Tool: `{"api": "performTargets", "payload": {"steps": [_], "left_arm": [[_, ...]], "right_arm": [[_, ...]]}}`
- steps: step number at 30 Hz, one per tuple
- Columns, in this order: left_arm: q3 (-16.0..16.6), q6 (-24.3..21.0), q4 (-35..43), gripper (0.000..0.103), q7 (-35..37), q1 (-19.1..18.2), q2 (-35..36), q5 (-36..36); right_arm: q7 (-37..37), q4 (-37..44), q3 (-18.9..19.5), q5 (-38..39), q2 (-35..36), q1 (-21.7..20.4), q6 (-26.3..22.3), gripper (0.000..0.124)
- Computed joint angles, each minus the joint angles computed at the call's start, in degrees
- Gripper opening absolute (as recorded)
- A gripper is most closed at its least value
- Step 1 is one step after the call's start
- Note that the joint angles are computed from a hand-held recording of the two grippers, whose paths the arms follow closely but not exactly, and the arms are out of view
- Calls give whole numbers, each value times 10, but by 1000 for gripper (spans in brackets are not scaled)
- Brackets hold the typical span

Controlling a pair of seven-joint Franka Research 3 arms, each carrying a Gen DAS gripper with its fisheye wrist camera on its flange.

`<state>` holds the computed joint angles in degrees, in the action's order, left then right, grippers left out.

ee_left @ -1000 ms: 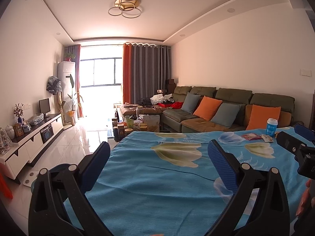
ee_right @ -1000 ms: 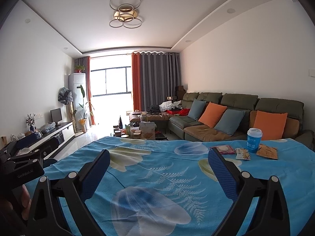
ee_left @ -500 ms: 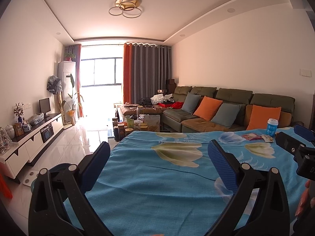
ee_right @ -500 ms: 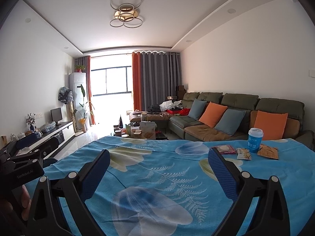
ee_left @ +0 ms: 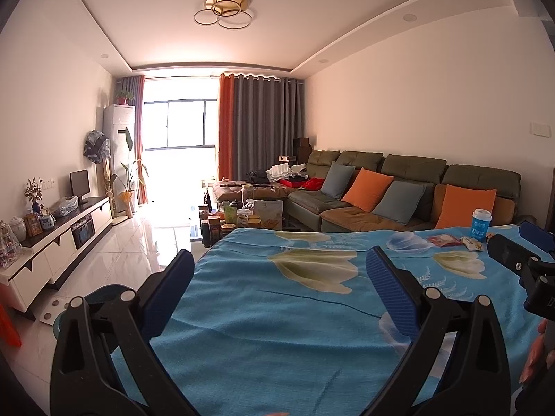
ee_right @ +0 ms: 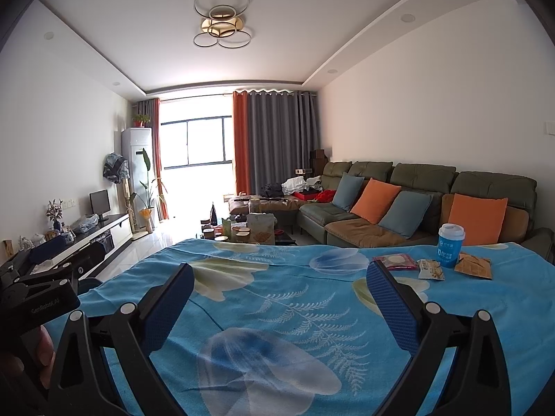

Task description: Collect trash

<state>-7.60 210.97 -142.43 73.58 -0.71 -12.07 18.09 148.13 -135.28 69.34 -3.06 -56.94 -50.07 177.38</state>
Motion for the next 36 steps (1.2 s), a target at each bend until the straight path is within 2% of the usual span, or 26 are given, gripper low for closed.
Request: {"api": "performTargets", "payload": {"steps": [20,36], "left_arm": [[4,-5,3,97,-10,-2,0,12],[-7,-8,1,97,7,1,-1,-16]], "right_arm": [[9,-2,3,-1,-3,1,-1,96],[13,-10,0,0,-10,3,1,96]]}}
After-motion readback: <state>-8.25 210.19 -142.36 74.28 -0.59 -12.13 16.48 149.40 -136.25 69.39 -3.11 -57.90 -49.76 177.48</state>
